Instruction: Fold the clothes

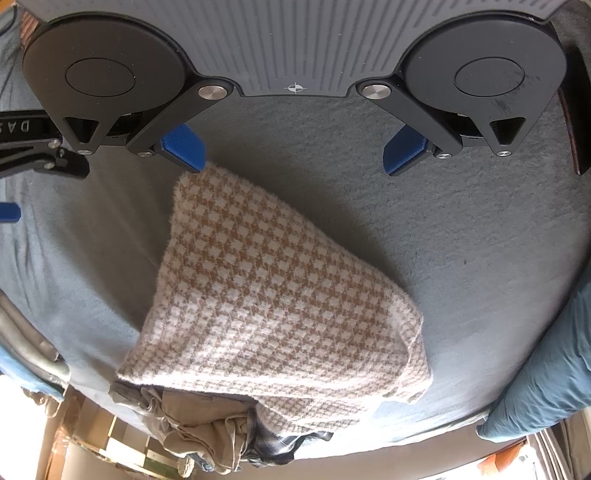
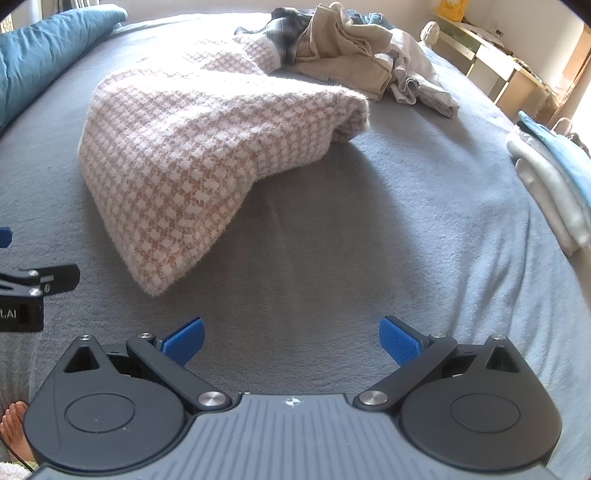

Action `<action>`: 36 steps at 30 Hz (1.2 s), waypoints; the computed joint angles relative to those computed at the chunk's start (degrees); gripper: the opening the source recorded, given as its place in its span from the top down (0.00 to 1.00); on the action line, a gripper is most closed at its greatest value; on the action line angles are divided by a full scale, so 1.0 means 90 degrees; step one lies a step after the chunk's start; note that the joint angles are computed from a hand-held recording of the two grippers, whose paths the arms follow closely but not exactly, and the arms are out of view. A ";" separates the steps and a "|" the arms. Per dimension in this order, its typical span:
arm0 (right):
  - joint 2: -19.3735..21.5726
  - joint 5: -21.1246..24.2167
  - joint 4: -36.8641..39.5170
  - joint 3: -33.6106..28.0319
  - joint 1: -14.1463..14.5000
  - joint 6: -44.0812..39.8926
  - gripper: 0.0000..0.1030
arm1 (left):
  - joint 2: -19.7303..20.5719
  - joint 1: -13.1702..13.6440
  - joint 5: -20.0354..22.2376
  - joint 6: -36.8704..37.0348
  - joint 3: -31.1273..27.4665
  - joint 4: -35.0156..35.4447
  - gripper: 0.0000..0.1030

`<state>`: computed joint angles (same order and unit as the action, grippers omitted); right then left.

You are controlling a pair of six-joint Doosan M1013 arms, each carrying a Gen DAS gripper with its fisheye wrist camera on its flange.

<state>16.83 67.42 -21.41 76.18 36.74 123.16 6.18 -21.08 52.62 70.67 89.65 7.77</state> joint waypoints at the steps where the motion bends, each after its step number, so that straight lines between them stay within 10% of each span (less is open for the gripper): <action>1: 0.0007 -0.0005 0.0026 -0.0004 -0.0014 -0.0009 0.00 | 0.0002 0.0040 -0.0076 0.0033 0.0008 -0.0111 0.00; 10: -0.0048 -0.1003 0.0717 0.0061 -0.0394 -0.0718 0.00 | 0.0076 0.0064 -0.1109 -0.0425 0.0115 0.0563 0.00; 19: -0.0236 -0.4413 0.0664 0.0754 -0.1033 -0.0704 0.00 | 0.0356 0.0127 -0.2352 -0.1617 0.0009 0.1598 0.00; 24: 0.0313 -0.4132 0.2027 0.0136 -0.1535 -0.1025 0.00 | 0.0672 -0.0061 -0.2214 -0.2445 -0.0219 0.3149 0.00; 29: 0.0723 -0.3877 0.3708 -0.0095 -0.1870 -0.1580 0.03 | 0.0953 -0.0110 -0.1606 -0.1845 -0.0512 0.2799 0.08; 36: 0.0672 -0.4379 0.5487 0.0178 -0.1889 -0.3337 0.54 | 0.0911 -0.0013 -0.1610 -0.1718 -0.0473 0.2247 0.39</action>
